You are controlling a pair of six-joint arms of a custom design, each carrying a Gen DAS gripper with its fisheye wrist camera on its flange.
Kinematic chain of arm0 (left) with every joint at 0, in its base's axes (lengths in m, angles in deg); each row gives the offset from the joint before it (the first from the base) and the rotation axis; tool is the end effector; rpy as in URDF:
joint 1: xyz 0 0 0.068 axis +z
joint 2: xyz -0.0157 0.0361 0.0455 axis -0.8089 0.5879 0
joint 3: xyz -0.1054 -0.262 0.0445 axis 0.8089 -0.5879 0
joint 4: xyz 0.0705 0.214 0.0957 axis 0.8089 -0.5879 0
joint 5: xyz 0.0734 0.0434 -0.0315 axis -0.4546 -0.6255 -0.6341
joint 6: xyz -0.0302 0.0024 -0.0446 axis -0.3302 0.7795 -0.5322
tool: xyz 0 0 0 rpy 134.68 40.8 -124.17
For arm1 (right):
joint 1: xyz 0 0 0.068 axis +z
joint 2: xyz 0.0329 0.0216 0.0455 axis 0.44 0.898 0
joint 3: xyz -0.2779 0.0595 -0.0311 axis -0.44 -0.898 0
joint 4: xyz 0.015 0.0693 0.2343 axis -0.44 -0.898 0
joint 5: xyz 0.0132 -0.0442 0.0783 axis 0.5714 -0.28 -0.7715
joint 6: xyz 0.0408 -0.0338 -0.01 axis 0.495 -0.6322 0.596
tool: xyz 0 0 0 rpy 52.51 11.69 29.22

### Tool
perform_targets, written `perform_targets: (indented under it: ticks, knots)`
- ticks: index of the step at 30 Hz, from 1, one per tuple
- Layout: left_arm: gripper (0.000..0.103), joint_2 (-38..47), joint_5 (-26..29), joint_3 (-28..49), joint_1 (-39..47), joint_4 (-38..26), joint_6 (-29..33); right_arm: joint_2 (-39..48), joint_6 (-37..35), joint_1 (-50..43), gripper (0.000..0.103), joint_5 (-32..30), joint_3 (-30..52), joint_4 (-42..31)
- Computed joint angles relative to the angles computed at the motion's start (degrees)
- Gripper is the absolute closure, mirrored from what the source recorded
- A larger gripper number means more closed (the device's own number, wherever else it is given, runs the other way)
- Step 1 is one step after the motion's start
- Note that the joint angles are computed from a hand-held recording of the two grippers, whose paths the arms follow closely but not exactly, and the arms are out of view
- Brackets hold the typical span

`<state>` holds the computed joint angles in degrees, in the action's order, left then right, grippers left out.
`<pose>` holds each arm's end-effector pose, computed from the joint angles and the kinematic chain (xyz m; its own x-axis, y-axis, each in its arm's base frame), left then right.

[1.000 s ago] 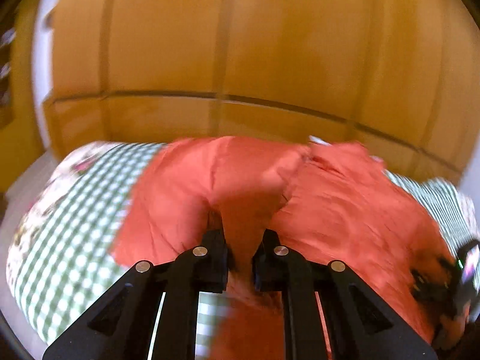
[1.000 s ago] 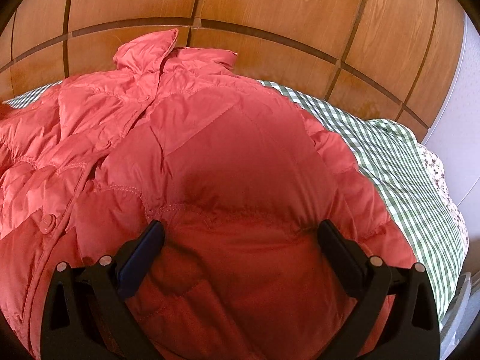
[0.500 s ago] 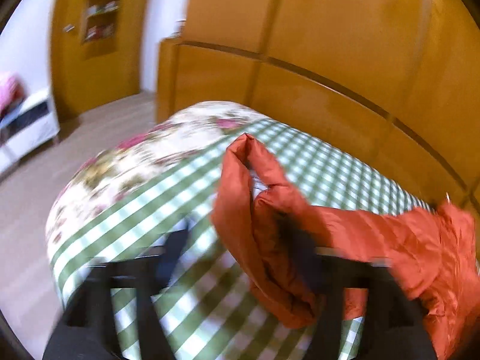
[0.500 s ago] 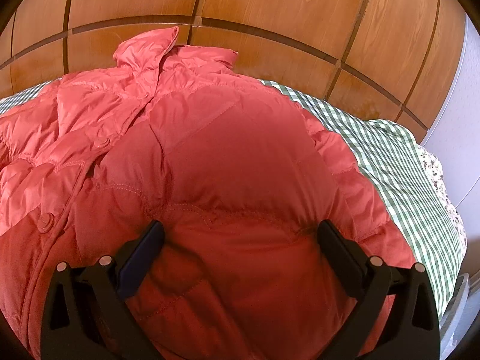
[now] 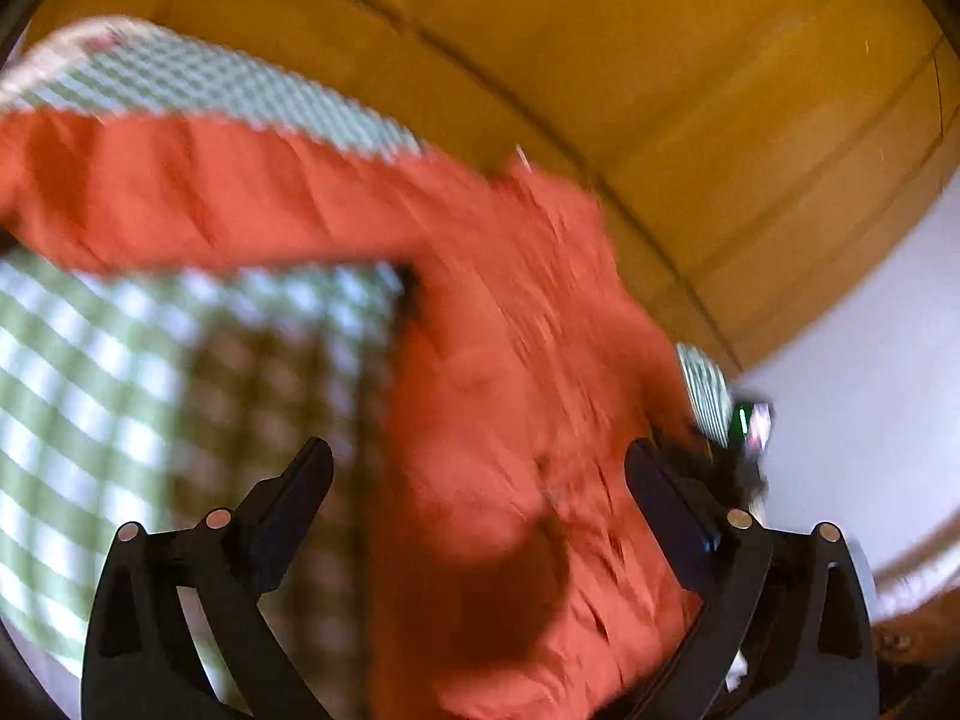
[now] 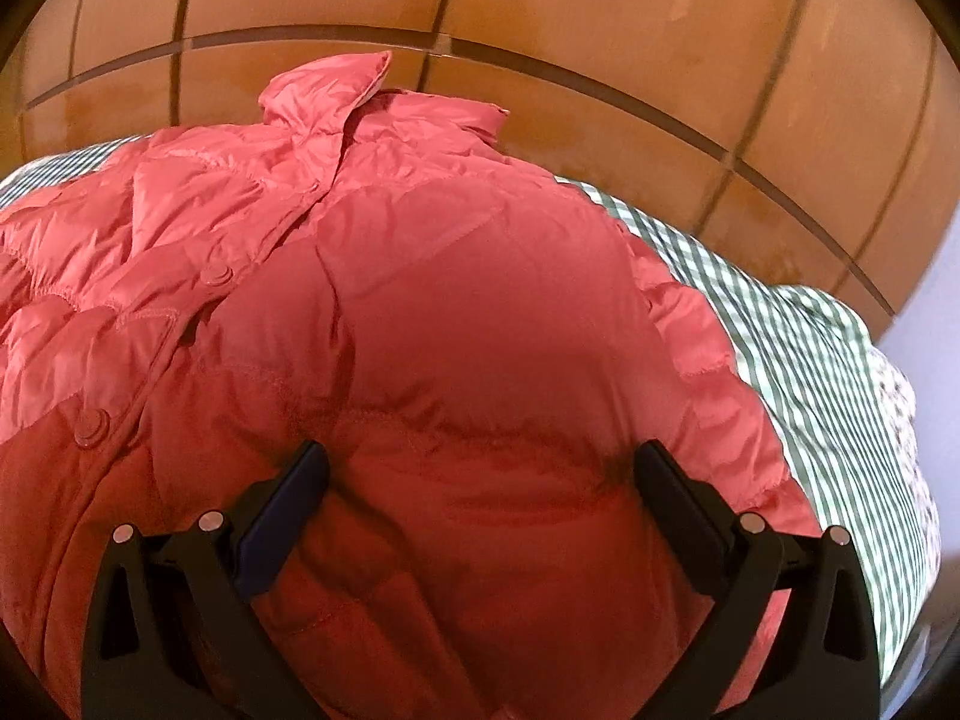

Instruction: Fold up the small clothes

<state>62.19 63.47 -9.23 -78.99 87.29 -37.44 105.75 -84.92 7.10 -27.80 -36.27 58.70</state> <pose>0.1582 -0.0851 0.1421 -0.7941 -0.3004 -0.5284 0.1513 0.7443 -0.6505 0.2865 -0.0938 0.1375 -0.6922 -0.2155 -0.6888 -0.0703 0.9700 -0.2328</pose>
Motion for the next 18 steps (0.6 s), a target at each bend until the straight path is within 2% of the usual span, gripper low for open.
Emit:
perform_targets:
  ticks: [1,2,3,5,6,9,11,14,16,17,18]
  knots:
    - [0.006,2.8,-2.9,1.4,-4.1,-0.8,-1.3,1.1,-1.0,-1.0,0.002,-1.5,1.5,-0.9]
    - [0.014,6.2,-4.5,3.3,-7.2,-2.0,-2.1,1.8,-1.4,-1.6,0.002,-2.6,2.4,-1.5]
    - [0.047,9.2,-5.0,4.0,-9.7,-1.1,-2.8,2.6,-1.6,-2.3,0.002,-4.0,3.6,-2.8]
    - [0.070,12.7,-9.6,6.4,-15.2,-4.0,-3.3,2.7,-1.4,-2.6,0.002,-4.6,3.7,-3.1]
    - [0.078,12.4,-9.9,6.6,-15.2,-4.3,-2.9,2.5,-1.6,-2.2,0.002,-3.8,3.2,-2.6]
    - [0.091,4.0,-5.6,3.2,-13.1,-7.2,-3.7,0.7,-3.4,-1.3,0.002,-1.6,1.4,-2.5]
    - [0.091,0.0,-3.9,1.8,-11.7,-9.2,-4.1,-0.7,-4.5,-2.1,0.002,-3.2,-0.4,-2.3]
    - [0.090,1.2,-5.4,1.0,-15.0,-9.2,-6.8,-1.6,-5.0,-2.4,0.002,-4.3,-2.4,-0.8]
    - [0.076,-0.8,-4.4,0.8,-13.1,-10.1,-6.1,-1.4,-4.9,-1.9,0.002,-3.5,-2.7,0.3]
    - [0.054,-3.0,-5.7,1.0,-12.7,-11.8,-6.3,-1.2,-4.8,-1.8,0.002,-3.2,-2.6,0.4]
    - [0.027,-6.1,-7.6,0.8,-12.5,-13.1,-6.8,-1.0,-4.8,-1.8,0.002,-3.3,-2.5,0.5]
